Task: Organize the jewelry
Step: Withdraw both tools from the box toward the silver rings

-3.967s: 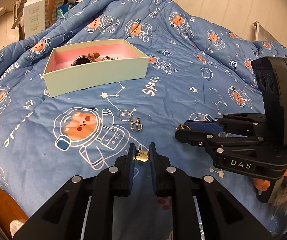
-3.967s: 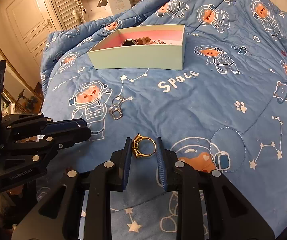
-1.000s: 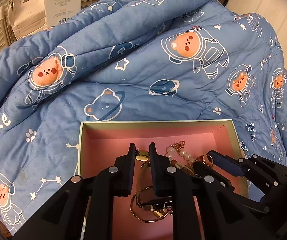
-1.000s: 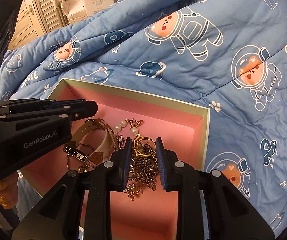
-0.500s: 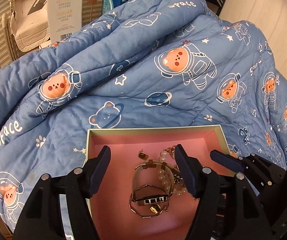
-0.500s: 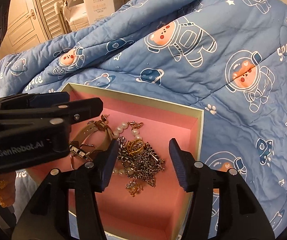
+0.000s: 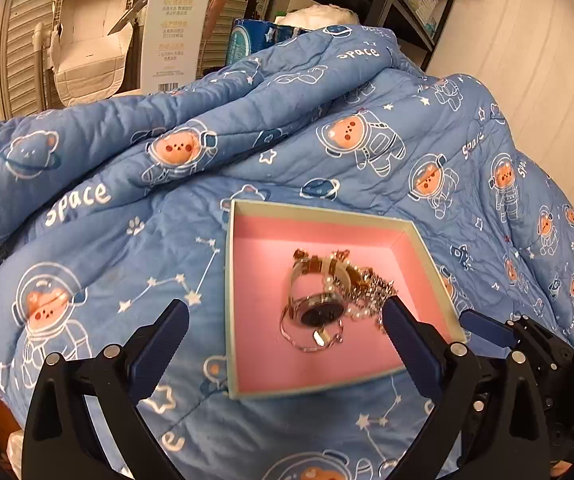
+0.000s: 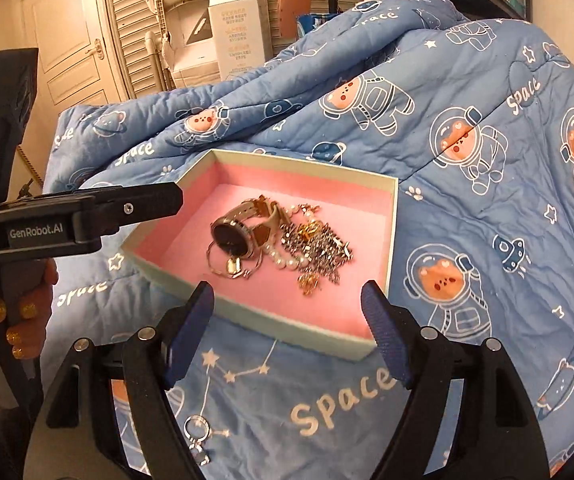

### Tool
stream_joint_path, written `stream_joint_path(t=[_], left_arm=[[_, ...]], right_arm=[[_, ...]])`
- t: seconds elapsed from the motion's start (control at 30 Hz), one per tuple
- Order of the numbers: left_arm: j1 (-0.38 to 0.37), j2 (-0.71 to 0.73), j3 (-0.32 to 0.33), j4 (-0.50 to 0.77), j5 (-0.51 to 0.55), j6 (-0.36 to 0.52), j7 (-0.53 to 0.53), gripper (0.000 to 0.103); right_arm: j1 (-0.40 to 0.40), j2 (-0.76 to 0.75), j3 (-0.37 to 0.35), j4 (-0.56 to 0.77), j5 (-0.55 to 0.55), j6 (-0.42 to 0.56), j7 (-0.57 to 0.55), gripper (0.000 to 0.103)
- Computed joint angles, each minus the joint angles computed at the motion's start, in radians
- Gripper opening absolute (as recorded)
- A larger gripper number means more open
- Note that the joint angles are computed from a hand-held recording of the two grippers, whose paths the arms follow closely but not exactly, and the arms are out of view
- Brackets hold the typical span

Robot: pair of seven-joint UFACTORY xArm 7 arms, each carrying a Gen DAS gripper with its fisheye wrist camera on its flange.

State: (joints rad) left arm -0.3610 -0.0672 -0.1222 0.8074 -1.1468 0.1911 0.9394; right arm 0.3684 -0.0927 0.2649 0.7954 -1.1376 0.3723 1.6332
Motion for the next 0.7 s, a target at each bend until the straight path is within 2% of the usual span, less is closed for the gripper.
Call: stream_joint_path(t=[0.2,0.33,0.47,0.63,0.7], left_arm=[[-0.032,-0.108,0.026,-0.162,-0.097,-0.025,0.118,0.095],[-0.068,-0.187,0.051,-0.269,-0.116,-0.029,0.152,0.095],[-0.109,-0.249,0.066,-0.355,-0.100,-0.044,0.141,0.095],[-0.179,-0.288,0.084,-0.419,-0.066,-0.103,0.115,0.095],[-0.201,-0.296,0.099,-0.430,-0.043,-0.107,0.091,0.095]], right_arm=[[0.034,-0.059,0.062,-0.091,-0.018,0.001,0.105,0.076],[0.058,-0.056,0.099,-0.121,-0.097,-0.024,0.208,0.075],[0.091,-0.019,0.100,-0.123,-0.133,-0.021,0.264,0.061],[0.124,0.000,0.080,-0.122,-0.165,0.001,0.325,0.056],[0.135,0.009,0.074,-0.116,-0.162,0.011,0.318,0.050]])
